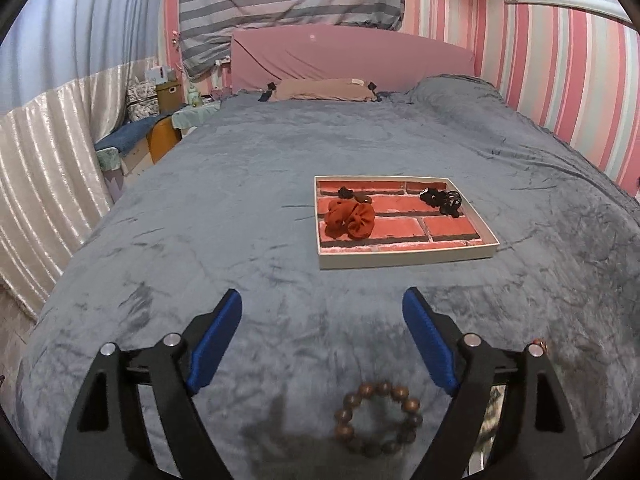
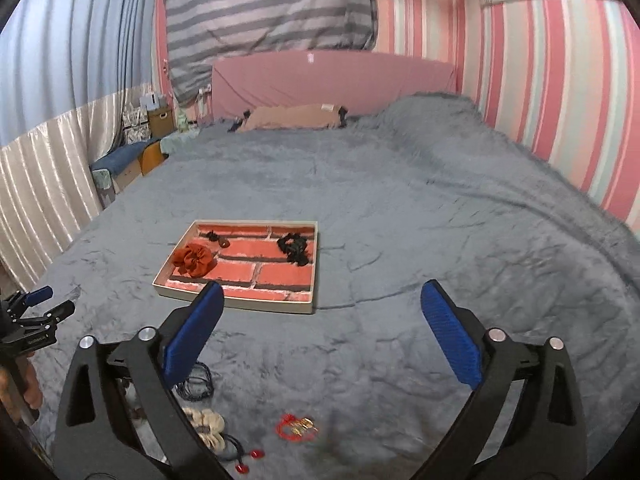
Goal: Organize jewelry
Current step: 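Move both tools back toward the wooden bead bracelet and cream scrunchie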
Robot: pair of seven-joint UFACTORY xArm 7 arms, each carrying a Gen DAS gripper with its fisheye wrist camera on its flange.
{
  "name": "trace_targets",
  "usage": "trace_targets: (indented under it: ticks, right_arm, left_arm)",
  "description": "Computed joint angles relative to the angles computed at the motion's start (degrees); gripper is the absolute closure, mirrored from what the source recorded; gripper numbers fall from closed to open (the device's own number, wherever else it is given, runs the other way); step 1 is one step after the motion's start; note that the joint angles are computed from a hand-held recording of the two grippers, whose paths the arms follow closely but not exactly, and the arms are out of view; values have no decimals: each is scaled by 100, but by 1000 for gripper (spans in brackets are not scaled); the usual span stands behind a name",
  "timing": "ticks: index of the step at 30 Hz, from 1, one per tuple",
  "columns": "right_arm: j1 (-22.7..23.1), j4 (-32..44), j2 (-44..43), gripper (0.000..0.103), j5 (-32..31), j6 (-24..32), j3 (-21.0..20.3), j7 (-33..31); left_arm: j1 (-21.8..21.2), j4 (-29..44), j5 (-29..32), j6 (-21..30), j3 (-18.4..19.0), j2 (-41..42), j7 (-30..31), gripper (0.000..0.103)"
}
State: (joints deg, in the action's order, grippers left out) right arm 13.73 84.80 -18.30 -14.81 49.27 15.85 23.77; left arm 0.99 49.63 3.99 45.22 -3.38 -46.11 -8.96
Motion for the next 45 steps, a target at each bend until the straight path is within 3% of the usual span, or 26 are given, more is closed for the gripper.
trace_targets:
  ticks: [4, 8, 16, 23, 30, 34, 38, 45]
  right_arm:
    - [-3, -234, -499, 4, 36, 151, -68, -288]
    - [-80, -802, -909, 4, 144, 161, -61, -400]
    - [-64, -2577, -1567, 4, 540, -634, -39, -311]
    - [-10, -3591, -1606, 4, 547, -1139, 240, 51]
    - [-146, -3886, -1108, 4, 262, -1814, 474, 890]
    - [-382, -3901, -867, 5, -414, -1964, 802, 1462]
    - [-358, -4063, -839, 9, -805, -2134, 851, 1837]
    - [-63, -4129, -972, 16, -834, -2130, 699, 1844]
  left_arm:
    - [-9, -277, 90, 57, -80, -599, 47, 13]
    - [-50, -572, 88, 190, -150, -1056, 26, 13]
    - [-101, -1391, 51, 40, -288, -1457, -241, 13]
    - [-138, -2102, 152, -212, -402, -1602, -406, 13]
    - [-143, -2465, 99, -571, -183, -1363, -458, 13]
    - [-172, -2575, -25, -814, -34, -1119, -438, 13]
    - [-214, -2691, -157, -937, 104, -1020, -350, 13]
    - [-166, -2784, -202, -1057, 16, -1075, -306, 13]
